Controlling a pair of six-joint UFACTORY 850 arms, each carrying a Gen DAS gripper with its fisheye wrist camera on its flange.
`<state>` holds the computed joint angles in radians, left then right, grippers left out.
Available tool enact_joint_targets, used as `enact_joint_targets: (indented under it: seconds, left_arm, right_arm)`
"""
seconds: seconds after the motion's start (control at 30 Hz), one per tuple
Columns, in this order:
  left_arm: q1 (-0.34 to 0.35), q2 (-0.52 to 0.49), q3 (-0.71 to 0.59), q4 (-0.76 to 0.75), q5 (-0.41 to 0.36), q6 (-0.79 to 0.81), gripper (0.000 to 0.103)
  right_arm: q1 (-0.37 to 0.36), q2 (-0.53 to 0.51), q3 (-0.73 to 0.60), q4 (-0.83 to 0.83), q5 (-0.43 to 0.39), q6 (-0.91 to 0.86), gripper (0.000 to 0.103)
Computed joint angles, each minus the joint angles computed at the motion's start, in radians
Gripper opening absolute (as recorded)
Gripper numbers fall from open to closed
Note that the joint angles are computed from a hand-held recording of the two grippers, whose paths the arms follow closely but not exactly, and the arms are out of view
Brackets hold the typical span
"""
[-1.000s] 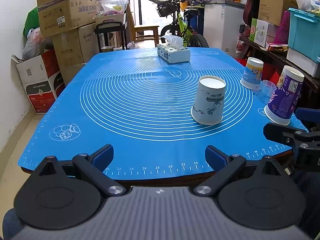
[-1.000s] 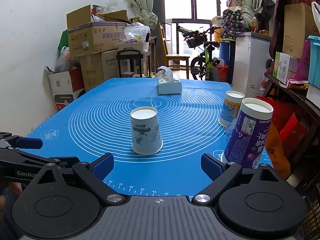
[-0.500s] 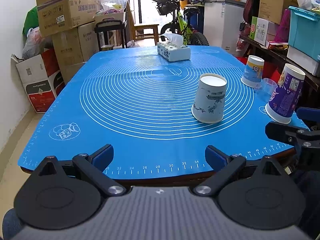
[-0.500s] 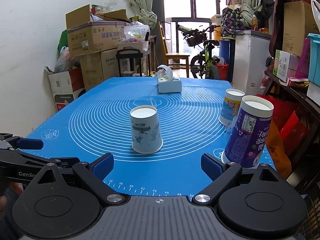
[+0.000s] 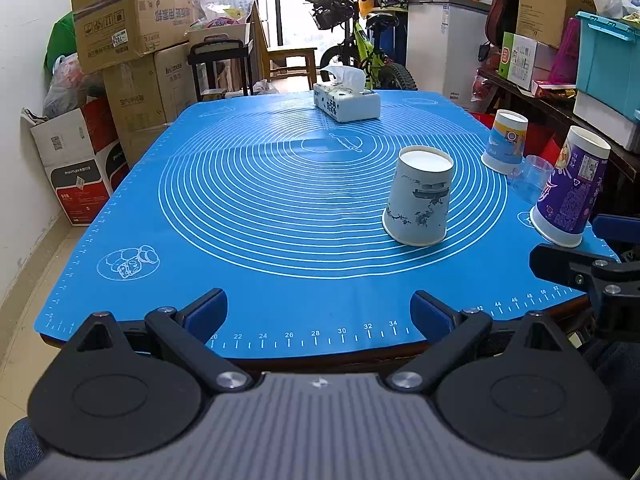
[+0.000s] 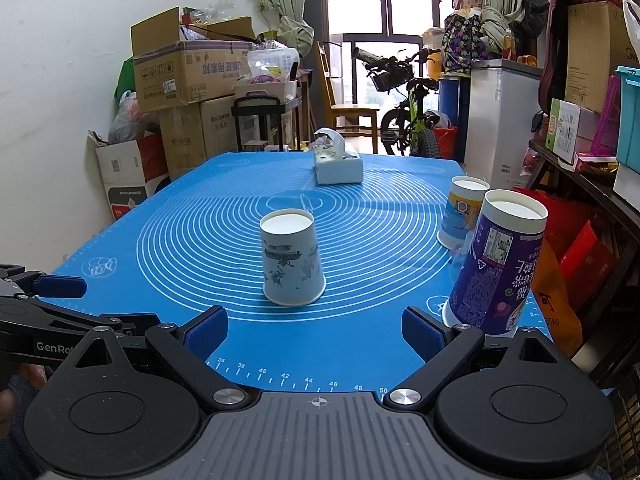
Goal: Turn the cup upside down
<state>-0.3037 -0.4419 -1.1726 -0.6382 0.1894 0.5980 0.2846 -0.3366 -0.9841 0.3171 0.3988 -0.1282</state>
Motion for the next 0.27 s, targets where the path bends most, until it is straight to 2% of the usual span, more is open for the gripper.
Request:
enact_joint_targets:
  seconds: [0.27]
  left_arm:
    - [-0.001, -0.001, 0.001, 0.012, 0.001, -0.013, 0.097]
  right_arm:
    - [-0.001, -0.003, -0.001, -0.007, -0.001, 0.006, 0.094]
